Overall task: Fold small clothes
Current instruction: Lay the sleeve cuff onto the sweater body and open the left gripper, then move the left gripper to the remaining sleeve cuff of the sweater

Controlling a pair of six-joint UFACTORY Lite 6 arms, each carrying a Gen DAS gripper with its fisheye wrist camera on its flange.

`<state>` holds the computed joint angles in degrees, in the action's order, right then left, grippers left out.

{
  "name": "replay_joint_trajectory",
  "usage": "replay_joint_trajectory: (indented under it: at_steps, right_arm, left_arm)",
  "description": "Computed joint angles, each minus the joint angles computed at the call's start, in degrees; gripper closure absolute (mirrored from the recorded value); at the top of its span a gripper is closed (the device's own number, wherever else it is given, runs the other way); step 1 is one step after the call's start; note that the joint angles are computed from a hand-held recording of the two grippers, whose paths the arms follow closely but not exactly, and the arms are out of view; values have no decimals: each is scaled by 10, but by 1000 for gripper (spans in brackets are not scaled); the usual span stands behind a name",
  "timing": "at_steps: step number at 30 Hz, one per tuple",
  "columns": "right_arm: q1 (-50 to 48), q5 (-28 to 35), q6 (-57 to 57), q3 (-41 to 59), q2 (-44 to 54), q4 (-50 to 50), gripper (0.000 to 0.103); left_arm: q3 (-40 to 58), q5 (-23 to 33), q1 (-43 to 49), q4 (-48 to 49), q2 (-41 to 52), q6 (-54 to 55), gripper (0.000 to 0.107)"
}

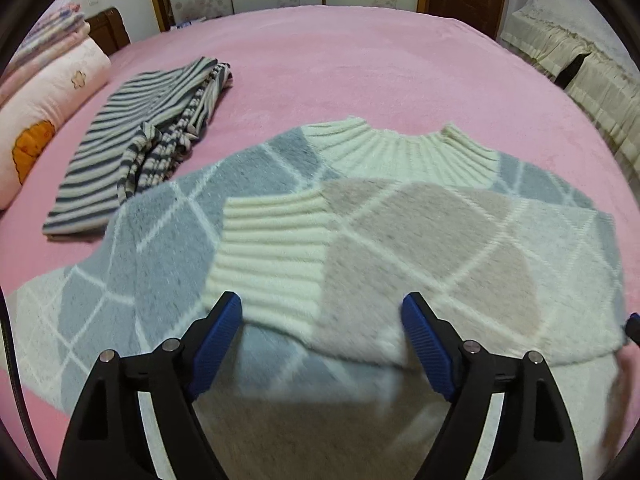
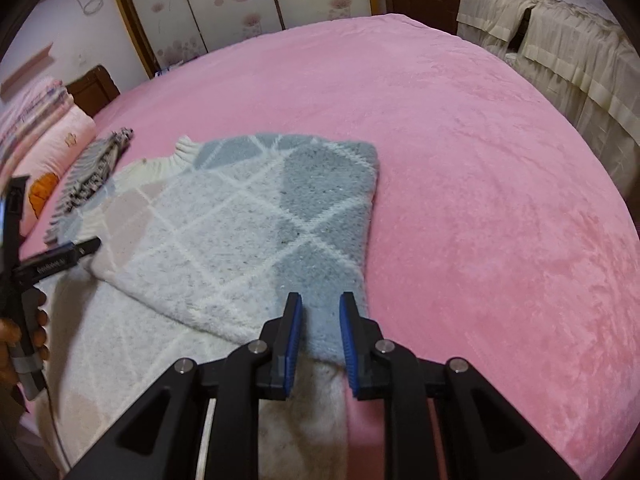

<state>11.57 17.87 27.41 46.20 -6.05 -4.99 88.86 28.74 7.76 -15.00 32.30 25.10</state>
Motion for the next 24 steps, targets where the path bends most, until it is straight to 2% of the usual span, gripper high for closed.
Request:
replay_joint_trajectory:
  at_steps: [5,9,11,13,15,19,24]
  right_arm:
    - [17,45,12,-11,-73,11,85]
    - [75,101,124,-3,-122,-72,82]
    - [107,122,169,0,-147,-97,82]
    - [141,144,208,5,-174,-113,82]
    - [165,158,230,12,-188,-118,82]
    - [227,191,315,29,-210,-153,67]
    - [332,256,448,78,-198,-251,67]
  left_arm:
    - [-90,4,3,-53,-104,46,25]
    - [-157,25,3,-82,-197,90,24]
    - [-187,38,0,-69,-246,85,16]
    - [-213,52,4,-76,-293,98,13]
    - [-232,73,17,-98,-330,128,12]
    - [-260,124,57,-127,-398,170,12]
    - [-270,201,143,-172,-456,237,12]
